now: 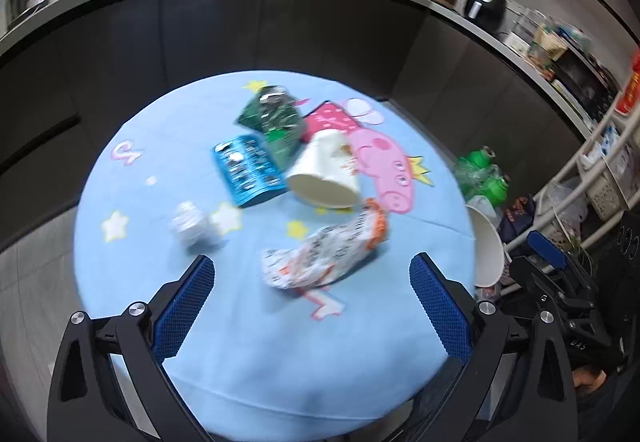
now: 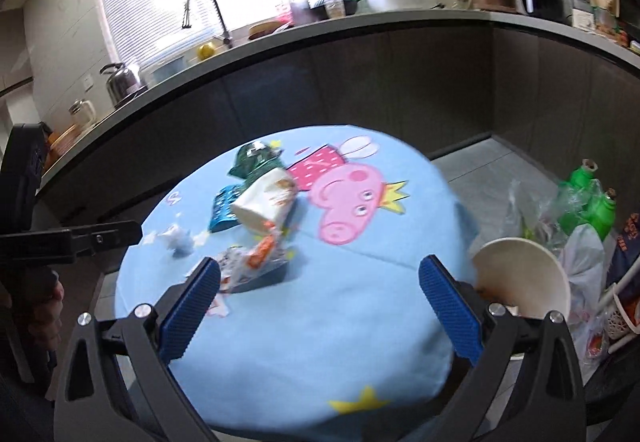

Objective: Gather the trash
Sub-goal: 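Move both tools back over the table toward the paper cup and wrapper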

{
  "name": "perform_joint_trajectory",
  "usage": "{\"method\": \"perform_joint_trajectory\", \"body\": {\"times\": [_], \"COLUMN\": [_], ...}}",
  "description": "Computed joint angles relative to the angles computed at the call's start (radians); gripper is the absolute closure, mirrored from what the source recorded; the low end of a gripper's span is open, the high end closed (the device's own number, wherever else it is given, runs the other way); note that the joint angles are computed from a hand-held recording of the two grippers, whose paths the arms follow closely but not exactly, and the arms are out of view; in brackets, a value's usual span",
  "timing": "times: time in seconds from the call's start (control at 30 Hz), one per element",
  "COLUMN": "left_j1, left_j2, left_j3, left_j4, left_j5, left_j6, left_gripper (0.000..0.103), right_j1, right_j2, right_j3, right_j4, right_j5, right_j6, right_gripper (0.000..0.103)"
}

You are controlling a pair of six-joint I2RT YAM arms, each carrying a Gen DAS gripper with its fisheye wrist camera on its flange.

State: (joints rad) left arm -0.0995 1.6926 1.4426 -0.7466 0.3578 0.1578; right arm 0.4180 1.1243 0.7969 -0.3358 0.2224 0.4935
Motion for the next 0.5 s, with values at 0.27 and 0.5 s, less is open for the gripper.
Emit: {"method": "perform_joint_trajectory", "body": {"times": [0.27, 0.5], "left_j1": [0.158, 0.225], "left_j2": [0.017, 0.068], "left_j3": [-0.044, -0.019], "left_j4": [-0.005, -0.013], "left_j5": [0.058, 0.098], "left_j6": [0.051, 0.061], "left_gripper": [0.009, 0.009], "right_j1": [0.142, 0.149], "right_j2": [0.304, 0.52], "right_j3": [0.168, 0.305], "right_j4": [0.019, 0.006], "right_j5": [-0.014, -0.059], "right_j6": [0.159, 0.297], "right_gripper": [0.004, 0.02]}}
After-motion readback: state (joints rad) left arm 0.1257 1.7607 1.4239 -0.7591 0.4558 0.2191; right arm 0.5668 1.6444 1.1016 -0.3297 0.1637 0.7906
